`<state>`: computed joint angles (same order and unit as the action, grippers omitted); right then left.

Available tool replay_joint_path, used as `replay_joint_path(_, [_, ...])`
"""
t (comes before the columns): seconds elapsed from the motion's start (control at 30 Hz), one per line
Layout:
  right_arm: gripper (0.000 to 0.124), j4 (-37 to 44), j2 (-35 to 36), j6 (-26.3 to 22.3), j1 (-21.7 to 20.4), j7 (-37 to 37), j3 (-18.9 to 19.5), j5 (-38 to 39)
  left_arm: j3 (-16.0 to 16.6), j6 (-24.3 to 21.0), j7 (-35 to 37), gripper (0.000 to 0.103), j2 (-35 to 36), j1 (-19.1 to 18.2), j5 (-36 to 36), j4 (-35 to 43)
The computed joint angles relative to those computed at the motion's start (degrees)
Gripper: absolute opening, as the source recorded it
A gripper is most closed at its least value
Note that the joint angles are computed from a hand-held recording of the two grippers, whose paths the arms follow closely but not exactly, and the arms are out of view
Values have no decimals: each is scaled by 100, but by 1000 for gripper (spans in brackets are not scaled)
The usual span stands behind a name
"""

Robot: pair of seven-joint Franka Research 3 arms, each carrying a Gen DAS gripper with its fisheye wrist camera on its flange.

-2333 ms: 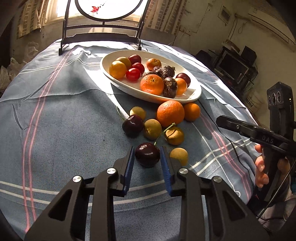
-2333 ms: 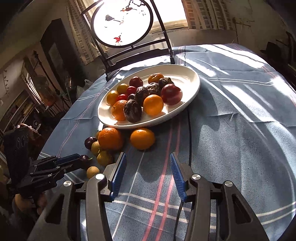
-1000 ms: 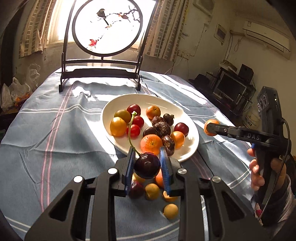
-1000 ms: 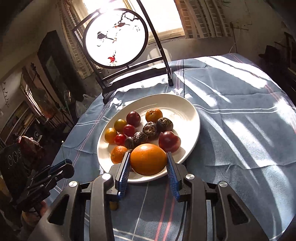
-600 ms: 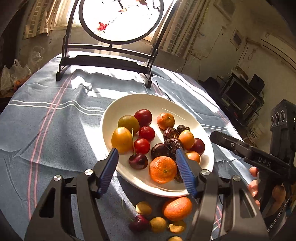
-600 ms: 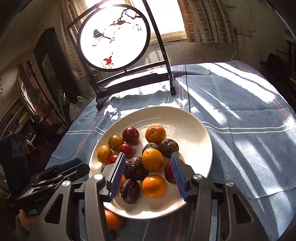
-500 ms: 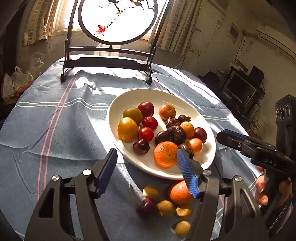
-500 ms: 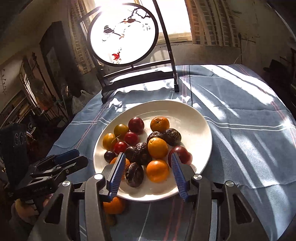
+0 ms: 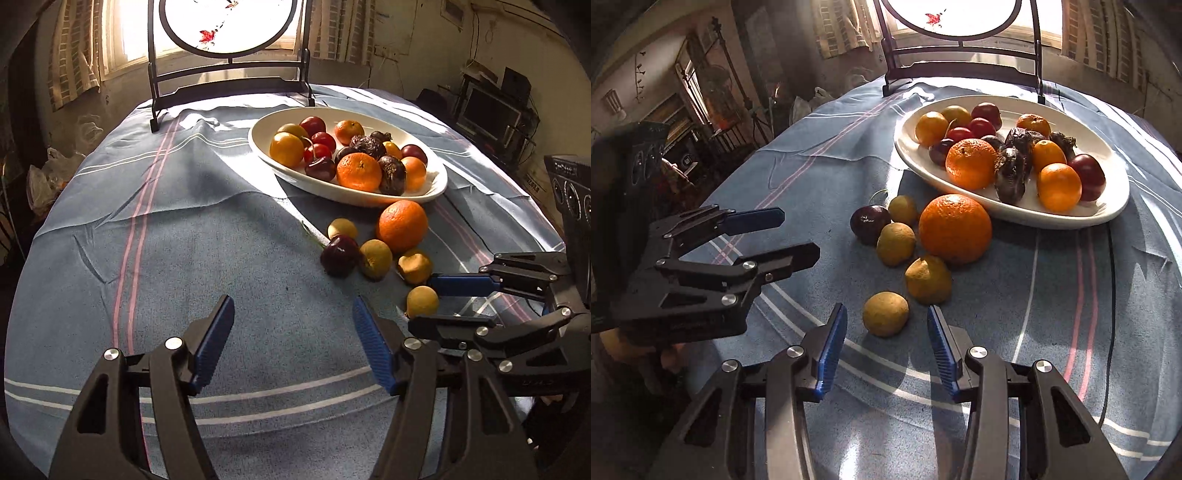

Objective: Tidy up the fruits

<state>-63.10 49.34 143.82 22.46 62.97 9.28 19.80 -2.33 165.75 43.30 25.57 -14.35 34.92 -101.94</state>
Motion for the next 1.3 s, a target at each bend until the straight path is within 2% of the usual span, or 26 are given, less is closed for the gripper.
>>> replay_joint_path(0.07, [33,138,88,11,58,84,-59,-58,-25,-29,60,64,43,15,-32,72])
replay_joint_path(0.13, [26,179,118,-54,-56,11,65,77,-32,-171,138,64,156,-11,-49,269])
replay_joint_path(0.23, [26,-291,-139,285,-251,-266,231,331,-204,-500,510,59,420,48,-245,695])
replay_joint_path(0.3, [26,-593,-298,532,-464,-570,398,615,-499,-749,1027,54,619,224,-635,999])
replay_joint_path(0.33, [26,-713,-360,643,-540,-645,424,733,-503,-852,1132,53,696,201,-716,1134])
replay_joint_path(0.4, [26,-764,-383,685,-657,-646,416,911,-289,-1036,1085,53,808,-13,-608,1381])
replay_joint_path(0.47, [26,-646,-319,527,-784,-566,430,1081,-30,-1184,912,53,873,-236,-342,1566])
replay_joint_path(0.53, [26,-528,-250,340,-928,-601,525,1291,-31,-1334,995,47,967,-220,-294,1754])
replay_joint_path(0.6, [26,-481,-223,256,-984,-674,568,1441,-204,-1490,1408,31,1117,-71,-448,1954])
replay_joint_path(0.63, [26,-511,-239,286,-985,-729,570,1488,-265,-1635,1587,31,1205,-30,-541,2071])
replay_joint_path(0.7, [26,-579,-278,338,-1003,-863,595,1587,-321,-1423,1776,29,1181,52,-649,1991])
replay_joint_path(0.9, [26,-662,-326,461,-964,-996,561,1722,-280,-1396,1908,27,1212,46,-859,2026])
replay_joint_path(1.03, [26,-1012,-520,754,-1099,-1392,744,2002,-50,-945,1385,27,891,-101,-621,1539])
replay_joint_path(1.1, [26,-1074,-572,726,-1154,-1461,778,2133,71,-605,1015,27,659,-164,-458,1205])
replay_joint_path(1.23, [26,-714,-533,481,-1056,-1252,579,2006,326,-4,278,27,290,-275,-45,846])
replay_joint_path(1.3, [26,-238,-382,433,-962,-1012,451,1861,287,49,221,27,312,-225,20,1015])
